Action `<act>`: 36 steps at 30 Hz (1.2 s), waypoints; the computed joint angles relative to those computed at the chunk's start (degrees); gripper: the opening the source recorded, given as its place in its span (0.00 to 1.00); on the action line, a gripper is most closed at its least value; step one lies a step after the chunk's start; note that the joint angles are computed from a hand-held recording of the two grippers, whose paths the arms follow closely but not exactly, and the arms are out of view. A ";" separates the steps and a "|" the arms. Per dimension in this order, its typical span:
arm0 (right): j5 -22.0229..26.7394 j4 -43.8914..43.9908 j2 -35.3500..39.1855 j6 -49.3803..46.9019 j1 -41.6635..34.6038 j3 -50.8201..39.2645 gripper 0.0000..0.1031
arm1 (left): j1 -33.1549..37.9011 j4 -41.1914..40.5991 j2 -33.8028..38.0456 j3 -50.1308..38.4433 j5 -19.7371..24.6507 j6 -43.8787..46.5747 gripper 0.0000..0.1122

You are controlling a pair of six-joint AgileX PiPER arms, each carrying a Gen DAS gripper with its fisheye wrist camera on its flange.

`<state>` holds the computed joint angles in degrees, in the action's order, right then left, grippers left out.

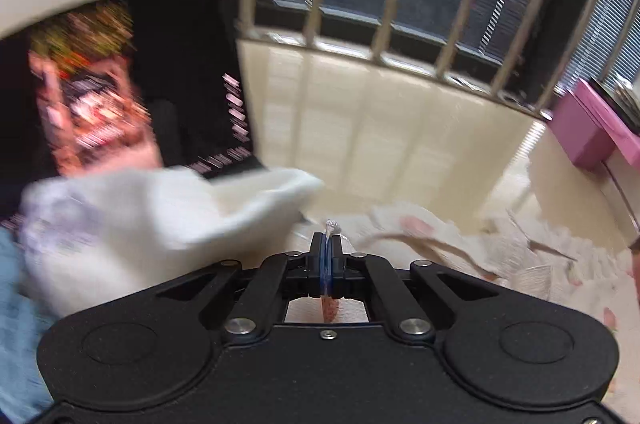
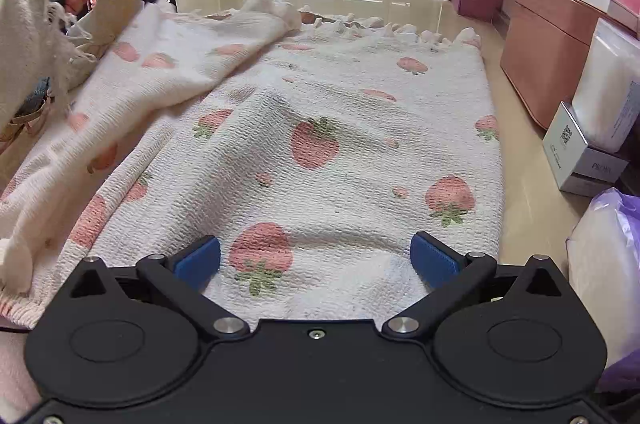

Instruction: Fold clothes

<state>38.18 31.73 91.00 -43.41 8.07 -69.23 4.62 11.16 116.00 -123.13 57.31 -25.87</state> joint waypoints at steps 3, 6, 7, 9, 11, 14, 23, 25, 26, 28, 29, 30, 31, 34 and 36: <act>-0.27 0.29 0.04 -0.32 -0.02 0.11 1.00 | 2.30 4.02 -3.81 3.35 -0.31 -1.79 0.01; -0.55 0.34 0.16 -0.36 0.11 0.08 1.00 | 4.74 4.60 -7.17 6.83 -1.70 -2.62 0.01; -0.63 0.44 0.18 -0.47 0.11 0.11 1.00 | 5.63 4.08 -8.34 8.27 -2.48 -2.56 0.01; -0.78 0.59 0.15 -0.65 0.10 0.21 1.00 | 6.84 3.57 -9.99 10.74 -3.76 -2.35 0.01; -0.75 0.67 0.24 -0.80 0.03 0.12 1.00 | 7.64 3.15 -11.20 13.24 -4.85 -2.30 0.01; -1.04 1.65 0.49 -2.05 -0.25 0.16 1.00 | 8.93 0.38 -12.42 16.70 -6.69 -2.04 0.02; -2.18 7.11 -3.85 -5.86 -2.22 2.58 0.99 | 7.29 12.03 -28.97 38.70 -20.93 -18.95 0.66; -2.43 11.29 -7.38 -8.54 -3.13 5.12 1.00 | 5.11 15.70 -35.25 44.35 -22.20 -21.64 0.78; -2.32 12.84 -9.14 -9.44 -3.39 6.36 1.00 | 3.74 16.29 -38.83 47.62 -22.33 -21.89 0.83; -1.48 14.15 -12.51 -9.83 -3.02 8.76 1.00 | 0.29 18.03 -45.81 53.31 -21.65 -22.99 0.91; -1.03 14.59 -14.14 -9.86 -2.76 9.90 1.00 | -1.87 19.18 -49.16 55.75 -20.73 -23.79 0.92; -0.58 14.46 -15.57 -9.68 -2.22 11.03 1.00 | -4.25 20.39 -52.32 58.30 -19.39 -24.73 0.92; -0.28 14.17 -17.05 -9.38 -1.55 12.18 1.00 | -8.19 22.92 -56.00 61.17 -16.82 -27.28 0.92; -1.35 11.28 -21.64 -7.22 1.99 15.74 1.00 | -23.05 32.13 -64.40 68.17 -7.15 -39.87 0.92; -1.90 8.30 -24.08 -4.16 4.83 17.21 1.00 | -34.51 36.08 -68.72 71.61 0.87 -47.64 0.92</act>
